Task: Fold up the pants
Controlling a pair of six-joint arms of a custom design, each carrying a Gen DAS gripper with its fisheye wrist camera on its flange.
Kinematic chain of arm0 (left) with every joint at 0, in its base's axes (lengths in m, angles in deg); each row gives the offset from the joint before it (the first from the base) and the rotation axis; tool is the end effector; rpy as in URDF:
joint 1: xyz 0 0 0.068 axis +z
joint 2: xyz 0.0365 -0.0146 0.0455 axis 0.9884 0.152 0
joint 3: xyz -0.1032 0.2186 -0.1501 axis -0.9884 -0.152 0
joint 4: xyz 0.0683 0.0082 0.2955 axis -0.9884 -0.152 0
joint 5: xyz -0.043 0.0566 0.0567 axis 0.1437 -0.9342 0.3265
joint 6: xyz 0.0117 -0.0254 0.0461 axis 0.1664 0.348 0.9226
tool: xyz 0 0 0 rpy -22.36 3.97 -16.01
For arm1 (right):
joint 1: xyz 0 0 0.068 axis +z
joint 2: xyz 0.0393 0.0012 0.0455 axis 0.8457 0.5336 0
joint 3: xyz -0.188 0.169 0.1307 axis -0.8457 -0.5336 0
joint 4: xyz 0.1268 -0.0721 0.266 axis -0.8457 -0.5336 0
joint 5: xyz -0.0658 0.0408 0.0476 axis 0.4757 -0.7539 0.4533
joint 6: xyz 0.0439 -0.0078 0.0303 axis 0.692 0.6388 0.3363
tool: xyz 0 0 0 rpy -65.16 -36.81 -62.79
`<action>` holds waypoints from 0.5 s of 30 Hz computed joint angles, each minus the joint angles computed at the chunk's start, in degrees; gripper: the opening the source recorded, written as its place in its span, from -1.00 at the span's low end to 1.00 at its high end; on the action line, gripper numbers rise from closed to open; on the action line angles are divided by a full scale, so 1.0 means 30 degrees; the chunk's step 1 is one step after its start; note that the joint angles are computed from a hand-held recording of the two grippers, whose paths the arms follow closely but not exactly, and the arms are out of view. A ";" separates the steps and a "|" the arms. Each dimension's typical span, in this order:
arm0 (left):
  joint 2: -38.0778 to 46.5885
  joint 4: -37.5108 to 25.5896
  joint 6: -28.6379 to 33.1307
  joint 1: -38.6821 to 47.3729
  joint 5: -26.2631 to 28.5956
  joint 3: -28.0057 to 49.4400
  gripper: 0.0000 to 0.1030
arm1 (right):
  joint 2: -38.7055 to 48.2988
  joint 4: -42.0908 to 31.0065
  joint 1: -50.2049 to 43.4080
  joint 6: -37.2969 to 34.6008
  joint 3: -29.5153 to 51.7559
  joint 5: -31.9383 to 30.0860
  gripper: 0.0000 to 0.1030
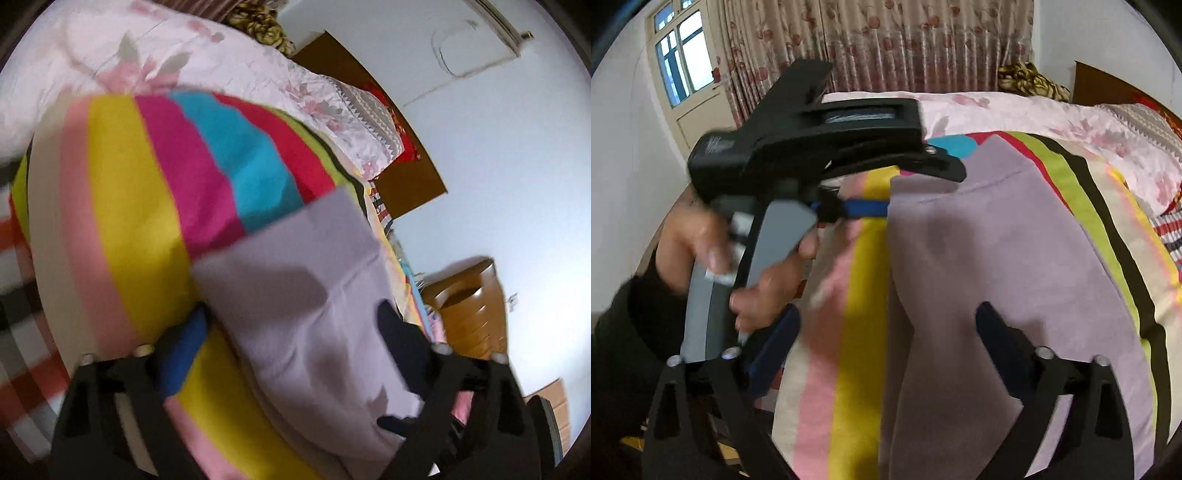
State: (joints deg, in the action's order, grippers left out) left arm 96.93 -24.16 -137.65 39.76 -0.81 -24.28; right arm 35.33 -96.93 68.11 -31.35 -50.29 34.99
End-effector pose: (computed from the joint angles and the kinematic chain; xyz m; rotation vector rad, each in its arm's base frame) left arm 0.1837 -0.1517 0.1423 -0.6909 2.2055 -0.8091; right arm 0.2081 0.0576 0.1583 -1.2606 2.1947 0.5668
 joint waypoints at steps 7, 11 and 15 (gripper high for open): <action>0.0472 -0.2265 0.2035 0.1862 0.2464 0.1584 0.47 | 0.0689 0.4564 0.5758 0.1463 -0.0884 0.8557 0.08; -0.2751 -0.3024 0.1080 0.0940 0.0574 0.0103 0.91 | 0.0162 0.6741 0.6715 0.1473 -0.1792 1.0218 -0.64; -0.4277 -0.4295 0.0431 -0.0858 -0.1345 -0.0424 0.96 | 0.1462 0.4226 0.2331 0.3687 0.0555 0.3649 -0.69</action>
